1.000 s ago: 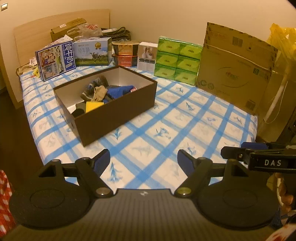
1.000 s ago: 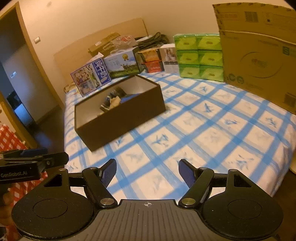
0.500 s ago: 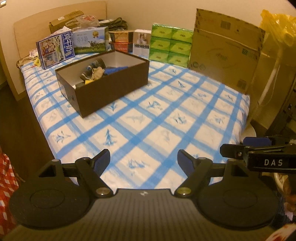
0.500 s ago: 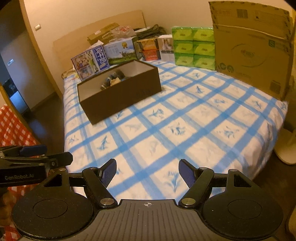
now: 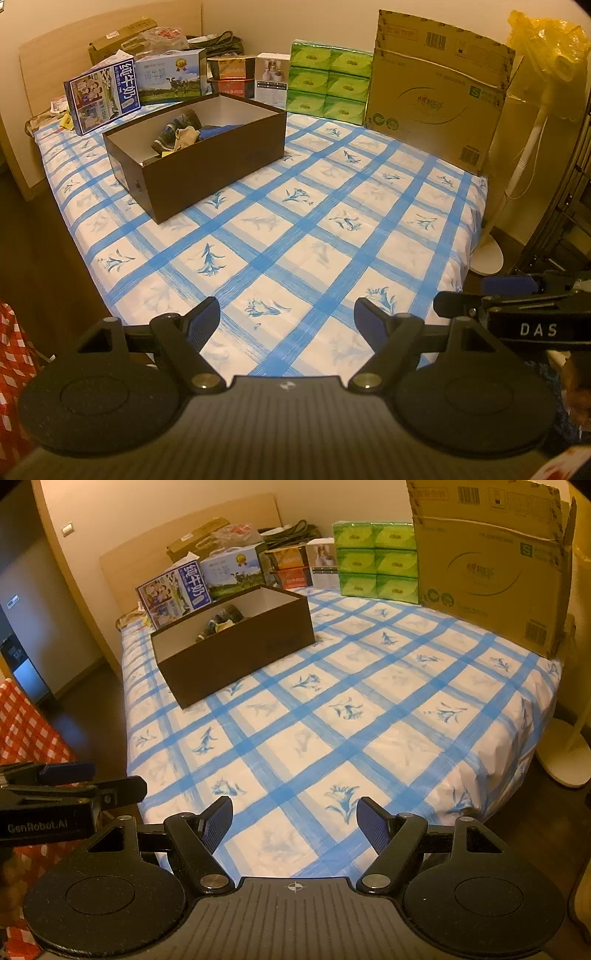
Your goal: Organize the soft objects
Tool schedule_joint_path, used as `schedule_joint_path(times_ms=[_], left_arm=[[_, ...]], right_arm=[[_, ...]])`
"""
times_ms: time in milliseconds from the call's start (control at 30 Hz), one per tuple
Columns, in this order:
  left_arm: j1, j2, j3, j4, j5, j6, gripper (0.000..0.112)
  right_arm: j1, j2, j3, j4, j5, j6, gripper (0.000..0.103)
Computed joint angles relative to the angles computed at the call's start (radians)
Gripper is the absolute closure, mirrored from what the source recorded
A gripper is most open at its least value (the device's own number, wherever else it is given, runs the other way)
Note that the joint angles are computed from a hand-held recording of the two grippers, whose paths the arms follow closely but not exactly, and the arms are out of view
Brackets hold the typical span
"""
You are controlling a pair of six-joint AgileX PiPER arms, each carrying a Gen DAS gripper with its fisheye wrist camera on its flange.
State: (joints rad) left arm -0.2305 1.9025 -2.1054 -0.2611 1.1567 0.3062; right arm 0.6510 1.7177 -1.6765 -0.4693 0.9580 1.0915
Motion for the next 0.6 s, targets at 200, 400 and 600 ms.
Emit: schedule_joint_path(times_ms=[200, 400, 600], left_arm=[[-0.003, 0.009, -0.008, 0.002, 0.005, -0.001, 0.034], [-0.005, 0.010, 0.001, 0.005, -0.001, -0.002, 0.034], [-0.002, 0.009, 0.012, 0.001, -0.007, 0.001, 0.034]], right_arm=[[-0.008, 0.002, -0.006, 0.011, 0.004, -0.013, 0.029], [-0.016, 0.005, -0.010, 0.024, 0.003, -0.025, 0.029], [-0.014, 0.012, -0.015, 0.022, 0.006, -0.022, 0.029]])
